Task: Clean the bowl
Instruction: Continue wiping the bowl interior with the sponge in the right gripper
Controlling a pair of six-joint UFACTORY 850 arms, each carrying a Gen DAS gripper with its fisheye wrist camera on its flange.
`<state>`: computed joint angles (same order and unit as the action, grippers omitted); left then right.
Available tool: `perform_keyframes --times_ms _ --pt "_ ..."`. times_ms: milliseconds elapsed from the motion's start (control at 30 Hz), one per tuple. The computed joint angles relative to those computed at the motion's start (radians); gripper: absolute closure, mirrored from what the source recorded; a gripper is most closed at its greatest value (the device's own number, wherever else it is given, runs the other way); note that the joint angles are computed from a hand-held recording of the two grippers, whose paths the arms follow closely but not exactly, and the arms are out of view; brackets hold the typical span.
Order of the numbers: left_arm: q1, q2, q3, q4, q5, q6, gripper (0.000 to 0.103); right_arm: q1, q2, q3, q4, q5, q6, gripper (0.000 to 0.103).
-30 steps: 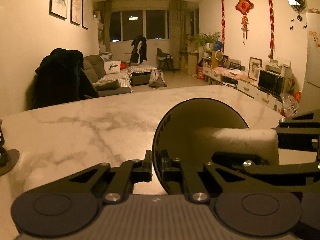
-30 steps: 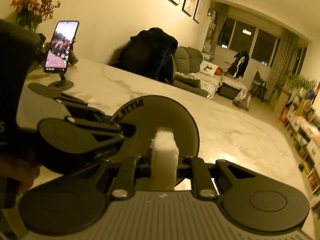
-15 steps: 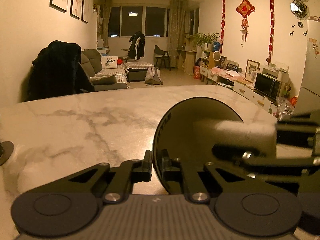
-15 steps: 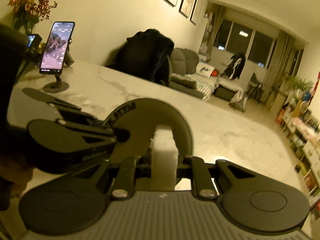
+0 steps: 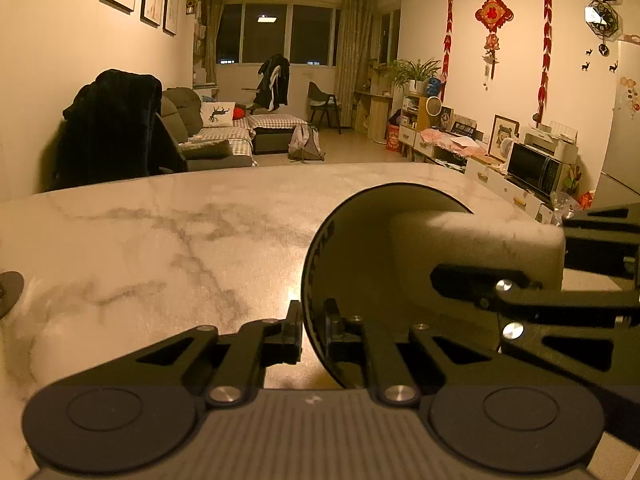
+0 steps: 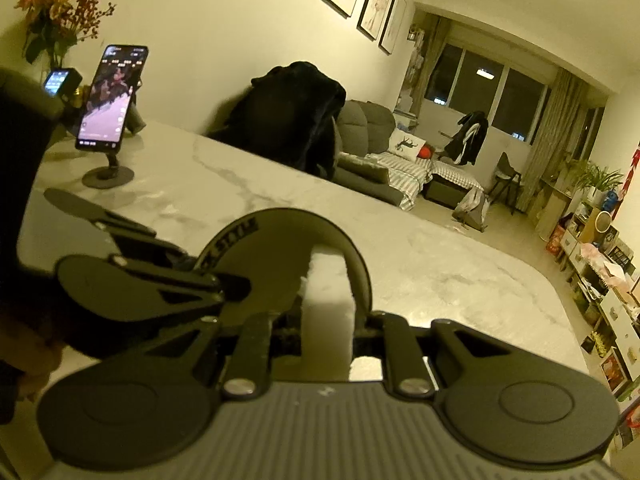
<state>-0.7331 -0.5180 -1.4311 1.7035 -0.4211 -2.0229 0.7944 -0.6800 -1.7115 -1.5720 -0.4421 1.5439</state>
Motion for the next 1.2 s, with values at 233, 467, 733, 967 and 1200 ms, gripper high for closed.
perform_keyframes --times_ms 233,467,733,967,1200 --pt "0.000 -0.003 -0.003 -0.006 0.005 0.007 0.092 -0.006 -0.006 -0.002 0.065 0.051 -0.043 0.085" --pt "0.002 -0.004 -0.009 -0.049 0.011 0.055 0.092 -0.002 -0.008 -0.012 0.047 0.021 -0.045 0.085" --pt "0.001 -0.015 -0.029 -0.098 0.012 0.110 0.091 -0.003 -0.012 -0.020 0.054 0.008 -0.060 0.085" --pt "0.002 -0.017 -0.030 -0.093 0.016 0.104 0.091 -0.009 -0.009 -0.017 0.113 0.054 -0.098 0.085" --pt "0.006 -0.018 -0.031 -0.109 0.028 0.109 0.090 0.001 -0.005 -0.019 0.049 0.003 -0.063 0.085"
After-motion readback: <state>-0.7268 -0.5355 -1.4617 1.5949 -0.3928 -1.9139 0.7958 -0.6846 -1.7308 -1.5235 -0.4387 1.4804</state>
